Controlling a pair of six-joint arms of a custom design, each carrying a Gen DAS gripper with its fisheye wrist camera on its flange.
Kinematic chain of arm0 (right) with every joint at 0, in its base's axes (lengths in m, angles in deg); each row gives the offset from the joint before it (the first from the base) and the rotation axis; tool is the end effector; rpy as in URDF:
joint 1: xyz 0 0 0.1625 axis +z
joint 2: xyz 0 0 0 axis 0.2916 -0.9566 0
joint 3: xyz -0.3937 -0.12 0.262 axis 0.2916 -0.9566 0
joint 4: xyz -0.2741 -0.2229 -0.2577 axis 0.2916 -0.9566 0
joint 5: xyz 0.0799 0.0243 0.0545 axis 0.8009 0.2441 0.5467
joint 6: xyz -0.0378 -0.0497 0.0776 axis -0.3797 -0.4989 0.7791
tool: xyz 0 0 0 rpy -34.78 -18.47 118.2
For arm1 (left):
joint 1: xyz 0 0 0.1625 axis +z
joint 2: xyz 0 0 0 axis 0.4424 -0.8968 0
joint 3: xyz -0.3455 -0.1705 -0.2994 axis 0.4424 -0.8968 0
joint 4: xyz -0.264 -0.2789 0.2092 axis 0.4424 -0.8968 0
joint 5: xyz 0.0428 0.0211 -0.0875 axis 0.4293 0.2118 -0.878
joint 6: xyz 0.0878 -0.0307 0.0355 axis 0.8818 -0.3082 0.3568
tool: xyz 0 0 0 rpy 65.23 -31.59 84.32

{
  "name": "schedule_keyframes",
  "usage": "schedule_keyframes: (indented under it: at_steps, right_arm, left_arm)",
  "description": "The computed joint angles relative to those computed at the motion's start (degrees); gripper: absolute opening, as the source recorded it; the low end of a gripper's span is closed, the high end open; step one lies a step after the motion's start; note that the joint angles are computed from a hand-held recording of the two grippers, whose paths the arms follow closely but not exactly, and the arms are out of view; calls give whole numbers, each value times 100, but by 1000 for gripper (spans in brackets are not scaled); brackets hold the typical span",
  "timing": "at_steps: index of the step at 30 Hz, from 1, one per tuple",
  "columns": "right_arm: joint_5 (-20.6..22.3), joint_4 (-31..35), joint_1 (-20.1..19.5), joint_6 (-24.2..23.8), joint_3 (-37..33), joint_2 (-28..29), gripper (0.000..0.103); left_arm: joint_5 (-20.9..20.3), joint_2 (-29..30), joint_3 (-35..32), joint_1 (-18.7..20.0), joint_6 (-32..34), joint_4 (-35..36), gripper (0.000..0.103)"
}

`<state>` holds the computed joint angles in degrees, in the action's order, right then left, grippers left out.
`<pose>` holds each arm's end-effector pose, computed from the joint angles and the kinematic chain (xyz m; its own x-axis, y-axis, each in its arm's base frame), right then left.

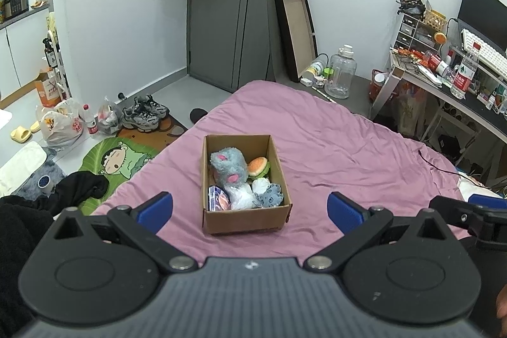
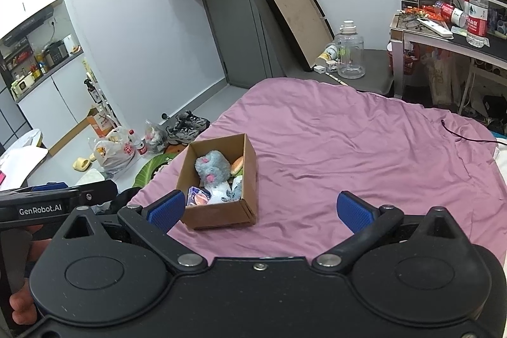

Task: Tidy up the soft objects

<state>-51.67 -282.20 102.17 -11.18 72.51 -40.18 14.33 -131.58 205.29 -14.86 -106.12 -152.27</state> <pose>0.2750 -0.3224 0.2261 -0.7984 -0.3029 0.5204 -0.5722 0.6508 -0.4991 -0.2619 -0.2732 0.2558 -0.7644 -0.1738 -0.6209 0.3872 0.6463 -0.6575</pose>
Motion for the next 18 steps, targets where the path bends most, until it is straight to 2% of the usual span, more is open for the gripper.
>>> schedule_keyframes:
  at_steps: [18]
  right_arm:
    - [-149, 86, -116, -28, -50, 243, 103]
  left_arm:
    - [57, -95, 314, 66, 265, -501, 103]
